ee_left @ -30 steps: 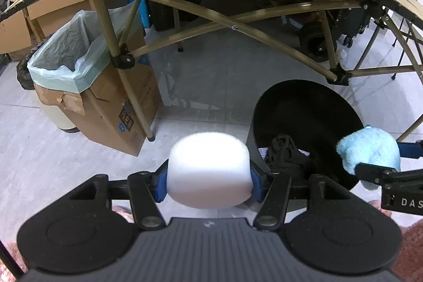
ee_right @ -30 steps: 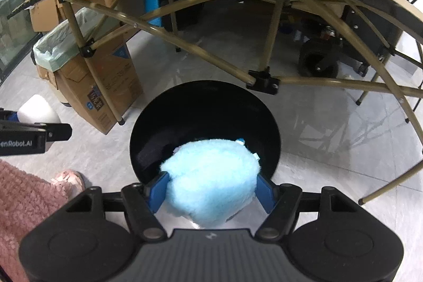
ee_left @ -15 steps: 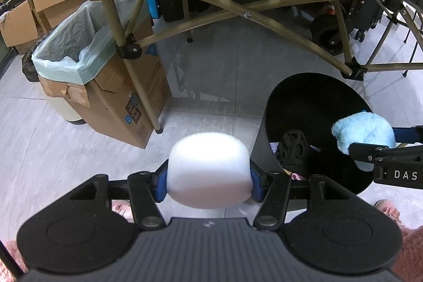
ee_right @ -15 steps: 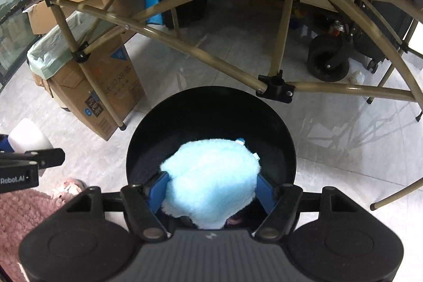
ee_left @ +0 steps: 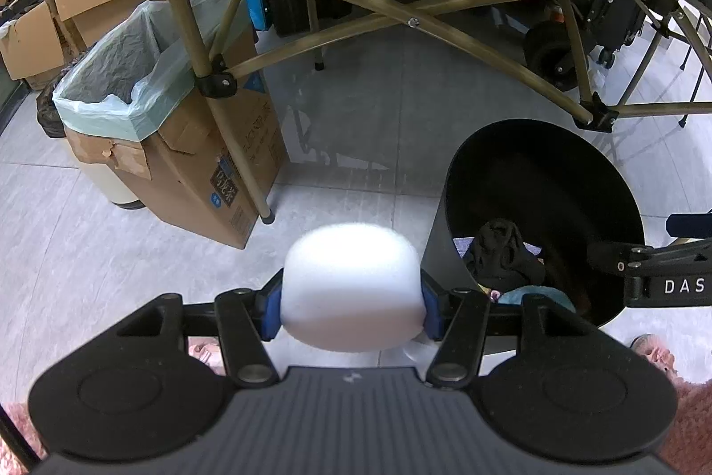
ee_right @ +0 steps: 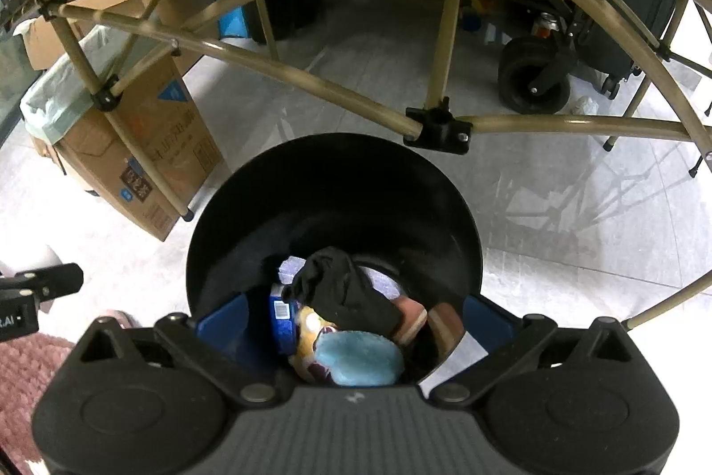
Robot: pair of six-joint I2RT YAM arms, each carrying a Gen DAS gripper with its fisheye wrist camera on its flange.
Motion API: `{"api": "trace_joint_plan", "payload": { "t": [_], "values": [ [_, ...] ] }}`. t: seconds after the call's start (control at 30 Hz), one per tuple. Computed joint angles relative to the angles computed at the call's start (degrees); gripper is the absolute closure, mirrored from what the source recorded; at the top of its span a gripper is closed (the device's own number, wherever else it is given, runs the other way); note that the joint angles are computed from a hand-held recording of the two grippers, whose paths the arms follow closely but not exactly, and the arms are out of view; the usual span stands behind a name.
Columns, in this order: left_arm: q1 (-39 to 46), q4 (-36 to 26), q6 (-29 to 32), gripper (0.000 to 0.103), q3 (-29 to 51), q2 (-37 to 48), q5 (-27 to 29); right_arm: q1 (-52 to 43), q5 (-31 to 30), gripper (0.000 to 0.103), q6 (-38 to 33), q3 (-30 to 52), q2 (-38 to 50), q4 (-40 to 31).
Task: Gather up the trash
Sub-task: 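Open the right gripper to drop the plush toy into the bin, then lower the white foam block into the bin and open the left gripper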
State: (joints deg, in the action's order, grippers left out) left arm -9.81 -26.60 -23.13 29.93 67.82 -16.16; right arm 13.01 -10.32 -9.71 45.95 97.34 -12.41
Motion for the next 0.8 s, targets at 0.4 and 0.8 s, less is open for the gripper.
{"api": "trace_joint_plan", "payload": {
  "t": [0.4, 0.8],
  "values": [
    [-2.06, 0.95, -0.09, 0.045, -0.09, 0.29, -0.82, -0.03, 0.72, 0.000, -0.90, -0.64, -1.57, -0.41],
    [-9.04, 2.94, -1.24, 0.046, 2.80, 3.18, -3.84, -4.44, -0.70, 0.000, -2.26, -1.77, -4.20, -0.27]
  ]
}}
